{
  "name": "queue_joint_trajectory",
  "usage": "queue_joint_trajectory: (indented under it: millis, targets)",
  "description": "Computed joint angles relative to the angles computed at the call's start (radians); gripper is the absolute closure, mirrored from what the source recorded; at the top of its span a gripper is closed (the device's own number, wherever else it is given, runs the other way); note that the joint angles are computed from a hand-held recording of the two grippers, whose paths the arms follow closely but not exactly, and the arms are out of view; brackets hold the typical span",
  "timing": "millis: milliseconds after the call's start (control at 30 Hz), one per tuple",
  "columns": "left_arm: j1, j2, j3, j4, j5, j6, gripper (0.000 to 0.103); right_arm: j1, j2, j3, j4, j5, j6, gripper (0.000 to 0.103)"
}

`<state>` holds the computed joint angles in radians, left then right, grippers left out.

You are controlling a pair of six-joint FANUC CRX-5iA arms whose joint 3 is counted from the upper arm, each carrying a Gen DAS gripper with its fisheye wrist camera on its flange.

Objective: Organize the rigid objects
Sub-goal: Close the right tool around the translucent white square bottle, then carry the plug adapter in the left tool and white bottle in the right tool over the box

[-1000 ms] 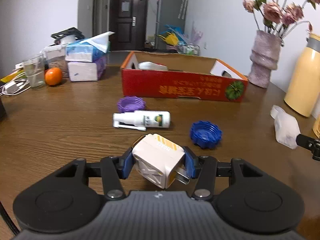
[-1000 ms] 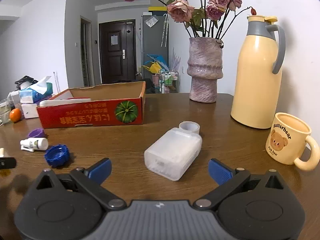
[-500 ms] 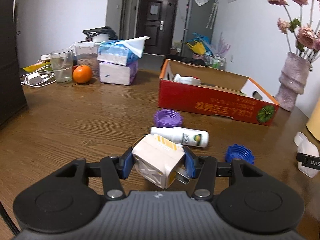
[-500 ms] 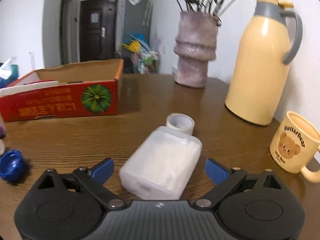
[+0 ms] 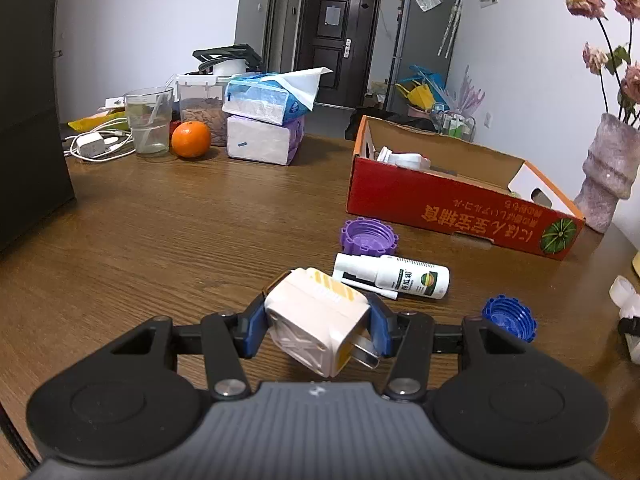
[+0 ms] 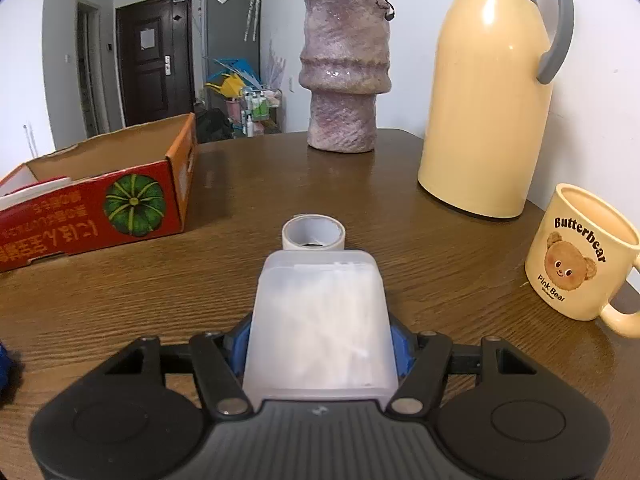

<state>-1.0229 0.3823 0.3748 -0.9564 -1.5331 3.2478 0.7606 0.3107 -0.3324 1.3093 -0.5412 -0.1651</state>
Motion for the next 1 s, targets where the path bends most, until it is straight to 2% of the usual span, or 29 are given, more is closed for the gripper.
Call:
queue_joint_trajectory:
  millis: [200,333,467,567,833,1000]
  targets:
    - [-0.008,-0.013,-0.012,-0.012,0.012,0.017,0.051,-0.029,-0.048,-0.071,0.156,0.066,-0.139,0.039]
    - [-0.015,-0.012,-0.007,-0.024,0.001,0.024,0.051,-0.052,-0.088,-0.120,0.304,0.095,-0.271,0.039]
    - [-0.016,-0.027,-0.019,-0.017,0.030,0.033,0.051,-0.074,-0.122,-0.154,0.431,0.136,-0.359,0.039]
    - [-0.033,-0.017,0.004,-0.038,0.009,0.018,0.051,-0.086,-0.148,-0.175,0.537,0.154,-0.433,0.039]
    - [-0.053,-0.015,0.044,-0.071,0.016,-0.021,0.051,-0.122,-0.193,-0.191,0.767,0.231,-0.605,0.039]
    - [-0.059,0.005,0.080,-0.101,0.039,-0.062,0.051,-0.154,-0.213,-0.175,0.975,0.281,-0.759,0.039]
